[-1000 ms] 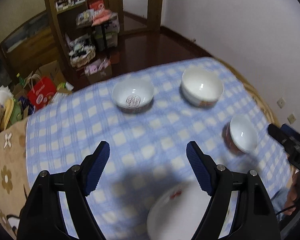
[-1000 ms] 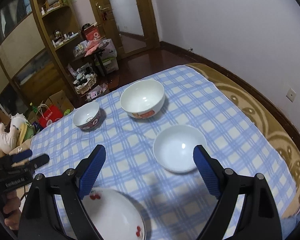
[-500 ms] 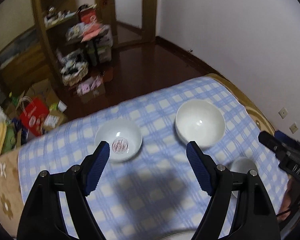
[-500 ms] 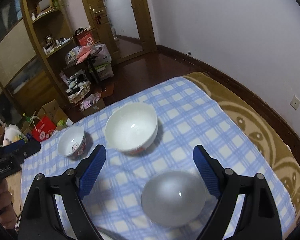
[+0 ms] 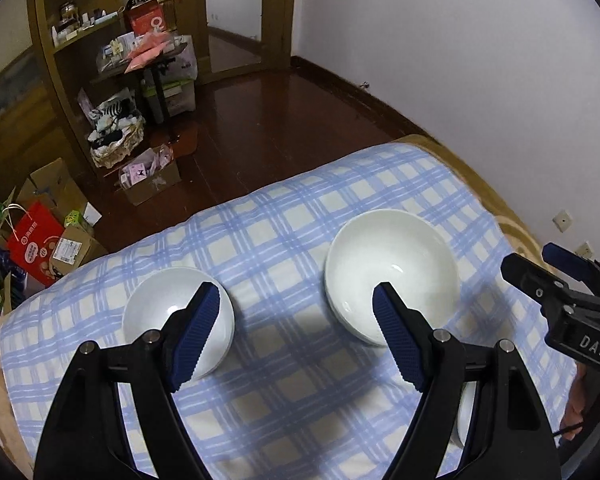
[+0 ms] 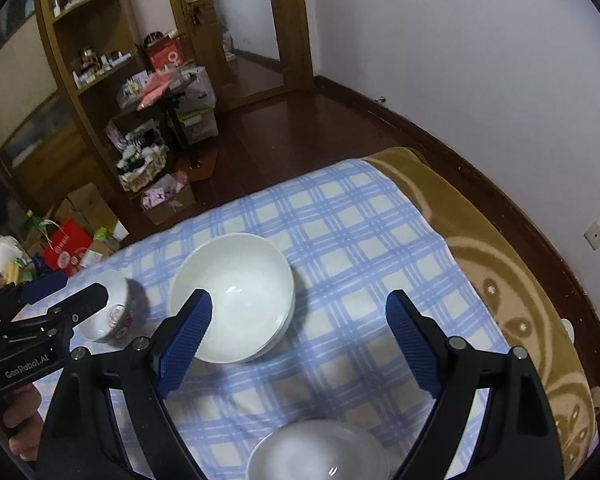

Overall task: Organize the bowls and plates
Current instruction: 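Move both tools toward the large plain white bowl, then grip the large white bowl rim with the left tool while the right tool grips it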

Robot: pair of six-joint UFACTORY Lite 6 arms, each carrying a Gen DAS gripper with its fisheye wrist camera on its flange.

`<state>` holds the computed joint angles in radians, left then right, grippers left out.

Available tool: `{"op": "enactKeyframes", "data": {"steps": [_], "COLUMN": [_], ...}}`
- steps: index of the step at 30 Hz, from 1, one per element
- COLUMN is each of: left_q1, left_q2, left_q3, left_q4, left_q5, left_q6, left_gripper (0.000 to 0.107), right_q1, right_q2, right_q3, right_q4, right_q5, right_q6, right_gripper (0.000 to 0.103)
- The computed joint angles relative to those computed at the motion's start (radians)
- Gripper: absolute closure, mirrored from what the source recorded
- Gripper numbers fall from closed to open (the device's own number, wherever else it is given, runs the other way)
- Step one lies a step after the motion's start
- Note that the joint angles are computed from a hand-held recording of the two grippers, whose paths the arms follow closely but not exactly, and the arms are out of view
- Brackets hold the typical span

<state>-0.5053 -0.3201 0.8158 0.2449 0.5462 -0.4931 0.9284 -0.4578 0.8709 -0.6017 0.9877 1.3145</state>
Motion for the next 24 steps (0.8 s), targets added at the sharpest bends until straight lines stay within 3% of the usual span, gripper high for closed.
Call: {"op": "enactKeyframes", "data": {"steps": [4, 7, 9, 13, 16, 18, 19, 20, 22, 24], "left_q1": [-0.02, -0.018, -0.027, -0.032, -0.046, -0.051, -0.047, -0.04, -0.024, -0.036], "left_q2": [0.034, 0.062, 0.11, 0.202, 0.284, 0.345, 0.374, 0.4, 0.427, 0.45], "left_q3": [-0.055, -0.079, -0.069, -0.033, 0.012, 0.05, 0.069, 0.086, 0.101, 0.117], "left_q4": [0.177, 0.202, 0.232, 0.225, 0.214, 0.185, 0.148, 0.103, -0.006, 0.01], "left_q5": [-0.062, -0.122, -0.141, -0.185, -0.185, -0.178, -0.17, -0.165, -0.18, -0.164], "left_q6": [-0.18, -0.2, -0.217, -0.218, -0.207, -0.187, -0.167, -0.143, -0.063, -0.088], "left_gripper": [0.029, 0.029, 0.029, 0.03, 0.042, 0.059, 0.074, 0.08, 0.087, 0.09], "right_q1": [-0.088, -0.152, -0.188, -0.236, -0.232, -0.271, -0.294, -0.301, -0.319, -0.323], "right_q2": [-0.005, -0.005, 0.016, 0.067, 0.137, 0.153, 0.164, 0.17, 0.185, 0.197], "right_q3": [-0.085, -0.15, -0.175, -0.189, -0.173, -0.183, -0.187, -0.19, -0.188, -0.179], "right_q4": [0.057, 0.109, 0.148, 0.238, 0.198, 0.269, 0.317, 0.334, 0.384, 0.432], "right_q5": [-0.145, -0.255, -0.309, -0.395, -0.398, -0.443, -0.467, -0.478, -0.496, -0.5], "right_q6": [-0.031, -0.058, -0.081, -0.173, -0.157, -0.222, -0.27, -0.281, -0.336, -0.381], "right_gripper": [0.022, 0.028, 0.039, 0.046, 0.047, 0.059, 0.064, 0.072, 0.076, 0.083]}}
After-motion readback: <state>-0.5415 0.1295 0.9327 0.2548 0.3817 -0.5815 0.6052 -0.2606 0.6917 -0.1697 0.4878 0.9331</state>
